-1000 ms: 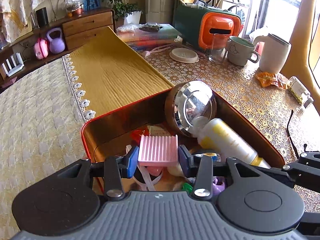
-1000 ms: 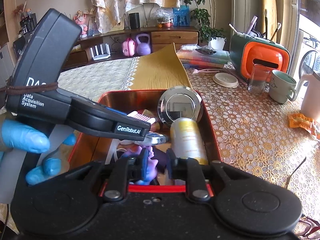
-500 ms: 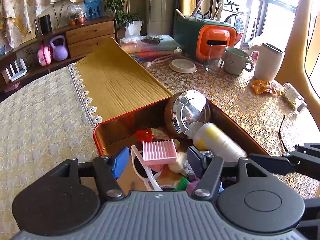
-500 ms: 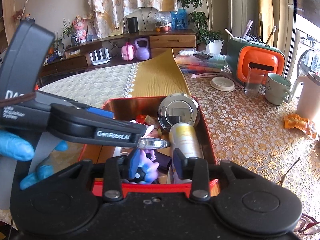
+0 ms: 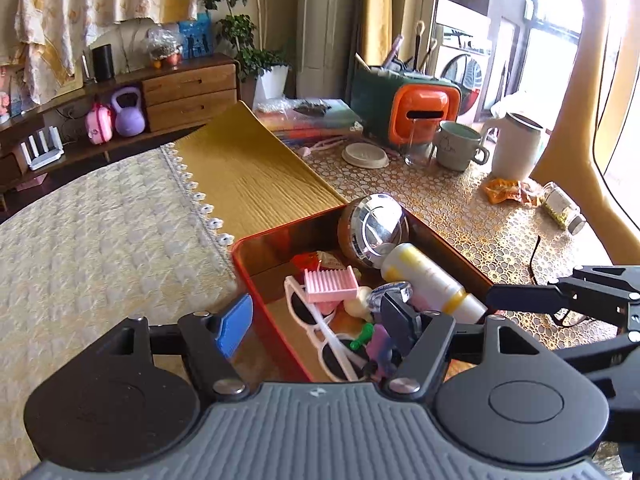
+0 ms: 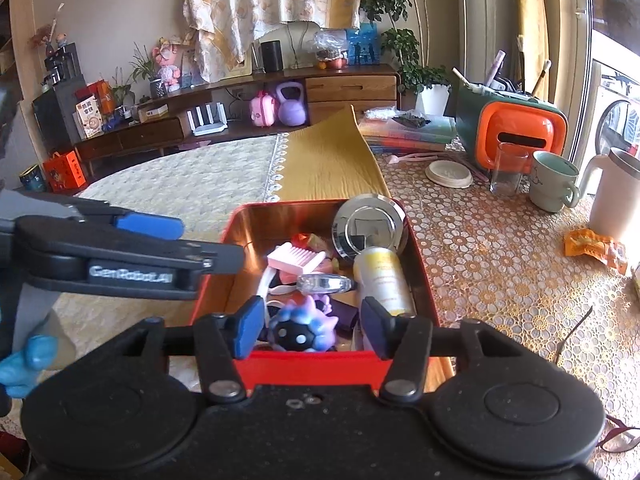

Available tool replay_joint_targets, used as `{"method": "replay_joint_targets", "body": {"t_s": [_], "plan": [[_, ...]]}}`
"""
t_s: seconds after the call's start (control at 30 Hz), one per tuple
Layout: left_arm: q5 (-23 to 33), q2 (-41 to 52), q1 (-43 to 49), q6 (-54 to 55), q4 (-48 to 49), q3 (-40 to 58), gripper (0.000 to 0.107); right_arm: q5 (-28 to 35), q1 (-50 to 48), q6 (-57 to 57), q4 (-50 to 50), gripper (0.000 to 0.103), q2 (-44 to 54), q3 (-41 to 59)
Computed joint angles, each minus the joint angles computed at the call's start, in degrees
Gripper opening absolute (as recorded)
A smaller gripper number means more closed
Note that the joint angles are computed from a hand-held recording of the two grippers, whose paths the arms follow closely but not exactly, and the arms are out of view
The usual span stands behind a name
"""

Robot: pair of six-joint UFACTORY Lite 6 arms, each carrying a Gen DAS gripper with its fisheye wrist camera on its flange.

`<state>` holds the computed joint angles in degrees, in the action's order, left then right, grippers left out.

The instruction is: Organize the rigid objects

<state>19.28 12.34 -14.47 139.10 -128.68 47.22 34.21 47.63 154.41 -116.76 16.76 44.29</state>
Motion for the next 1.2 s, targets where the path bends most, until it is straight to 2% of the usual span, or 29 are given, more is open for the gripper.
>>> {"method": "replay_joint_targets", "body": {"t_s": [0.37,0.43,0.67,0.73,0.87,1.03,1.2], "plan": [[5.4,-13.9,9.0,-10.6,13.9,-11.6,0.082,2.5,4.5,-2.6,6.2,0.066,-4.1,-2.4],[6.1,-15.9,10.1,-11.9,16.0,-13.1,0.084,3.6,5.6,-2.7,7.3,0.073,-4.7,-2.9],[8.7,-20.5,14.1,-16.3,21.8,-17.2,0.089,6.9,8.5,0.3,8.1,0.085,-6.7,-5.3],[8.9,-21.7,14.9,-16.4,22.2,-18.5,0.09,7.8,8.8,2.6,6.8,0.09,-7.5,-6.6],[7.0,-24.4,15.0,-10.4,17.0,-21.6,0.103,10.4,10.6,5.5,5.8,0.102,-8.7,-8.4],[8.3,-25.2,17.5,-11.3,18.9,-23.0,0.103,13.1,13.6,5.4,7.3,0.103,-8.2,-8.4],[11.4,-26.8,20.4,-16.0,24.8,-24.1,0.103,13.7,14.9,7.3,7.9,0.103,-8.9,-9.0]]}}
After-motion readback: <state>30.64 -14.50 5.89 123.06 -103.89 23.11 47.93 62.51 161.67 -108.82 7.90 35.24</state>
